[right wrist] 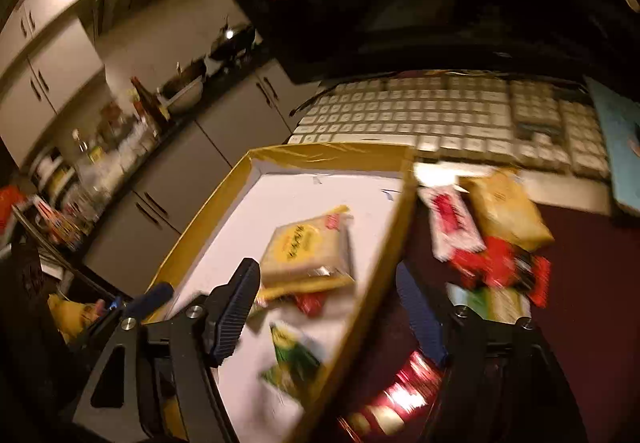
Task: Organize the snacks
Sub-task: 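Open the right gripper to drop the cracker pack while the left drops its candy in the tray, then move both open grippers back toward the snack pile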
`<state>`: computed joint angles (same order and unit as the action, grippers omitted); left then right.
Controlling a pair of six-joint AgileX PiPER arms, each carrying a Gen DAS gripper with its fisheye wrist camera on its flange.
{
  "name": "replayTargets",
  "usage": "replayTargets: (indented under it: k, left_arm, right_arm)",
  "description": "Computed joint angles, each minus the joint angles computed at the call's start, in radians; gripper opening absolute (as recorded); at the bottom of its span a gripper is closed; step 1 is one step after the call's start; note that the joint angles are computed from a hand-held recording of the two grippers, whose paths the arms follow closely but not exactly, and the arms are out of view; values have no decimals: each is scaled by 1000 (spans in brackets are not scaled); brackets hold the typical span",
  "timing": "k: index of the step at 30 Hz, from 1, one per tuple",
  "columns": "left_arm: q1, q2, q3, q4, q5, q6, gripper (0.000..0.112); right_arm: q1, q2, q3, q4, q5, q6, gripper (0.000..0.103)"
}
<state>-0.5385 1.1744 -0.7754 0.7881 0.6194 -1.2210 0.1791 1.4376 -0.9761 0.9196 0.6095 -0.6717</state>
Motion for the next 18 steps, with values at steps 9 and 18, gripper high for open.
replayTargets:
  k: [9, 18]
  left_arm:
    - [-256, -32, -15, 75, 12, -149, 78]
    - [-388, 51, -70, 70, 41, -134, 78]
  right_arm:
    - [-350, -101, 197, 108, 109, -226, 73]
    - [-465, -83, 256, 123, 100, -296, 73]
